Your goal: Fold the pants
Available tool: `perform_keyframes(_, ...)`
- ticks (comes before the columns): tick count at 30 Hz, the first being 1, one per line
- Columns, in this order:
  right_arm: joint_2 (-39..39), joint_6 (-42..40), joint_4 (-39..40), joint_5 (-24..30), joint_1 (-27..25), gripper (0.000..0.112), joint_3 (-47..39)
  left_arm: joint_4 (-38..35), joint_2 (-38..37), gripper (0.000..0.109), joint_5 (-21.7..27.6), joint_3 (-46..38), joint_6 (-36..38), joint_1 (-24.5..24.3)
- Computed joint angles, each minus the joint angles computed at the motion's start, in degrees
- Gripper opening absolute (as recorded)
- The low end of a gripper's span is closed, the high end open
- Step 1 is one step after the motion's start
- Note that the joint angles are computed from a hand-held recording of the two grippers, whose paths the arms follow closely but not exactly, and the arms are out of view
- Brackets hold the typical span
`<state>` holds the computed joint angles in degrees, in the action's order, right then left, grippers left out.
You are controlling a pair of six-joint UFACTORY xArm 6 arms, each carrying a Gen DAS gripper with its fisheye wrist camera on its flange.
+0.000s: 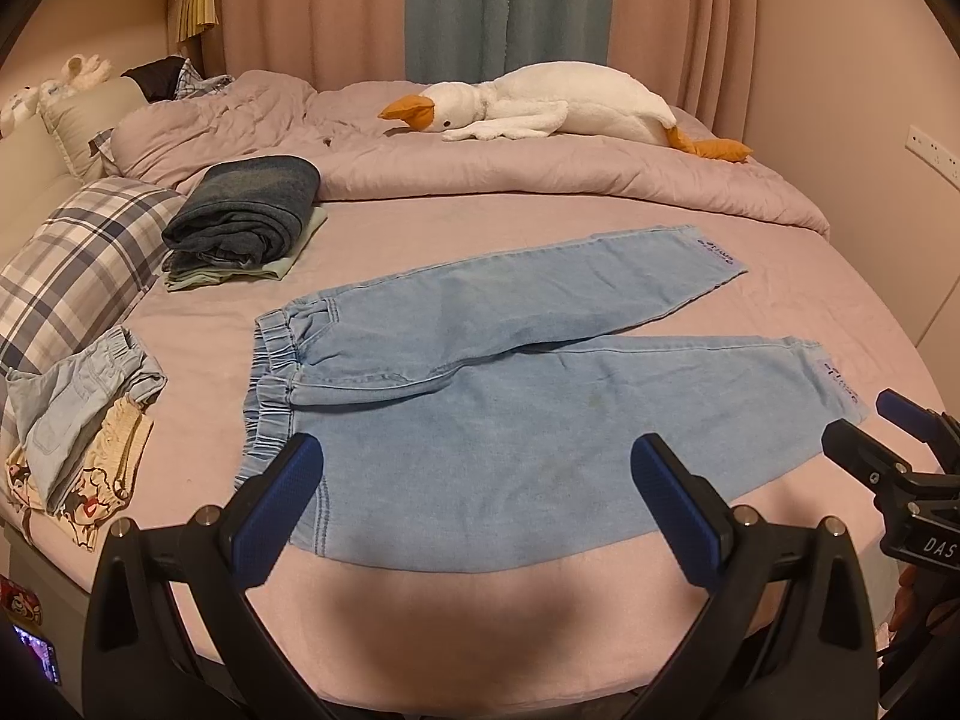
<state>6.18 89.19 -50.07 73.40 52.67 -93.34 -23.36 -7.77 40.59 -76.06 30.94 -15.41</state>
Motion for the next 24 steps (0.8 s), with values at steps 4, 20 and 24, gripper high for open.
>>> perform_keyframes(4,-0.19,0.22,0.17,-0.24,-0.06,0.103,0.44,-0.59,0.19,0.103,0.28,-0.16,0.36,0.13)
perform_keyframes(20,9.35,-17.32,11.35,-8.24,-1.01,0.103,-5.06,-11.78,13.95,0.101,17.87,-8.1,-11.67,12.89)
perform_keyframes(24,13.54,-25.47,9.95,-7.72,-0.48,0.103,-8.61,-15.04,16.4,0.096,18.61,-8.93,-13.59,15.29)
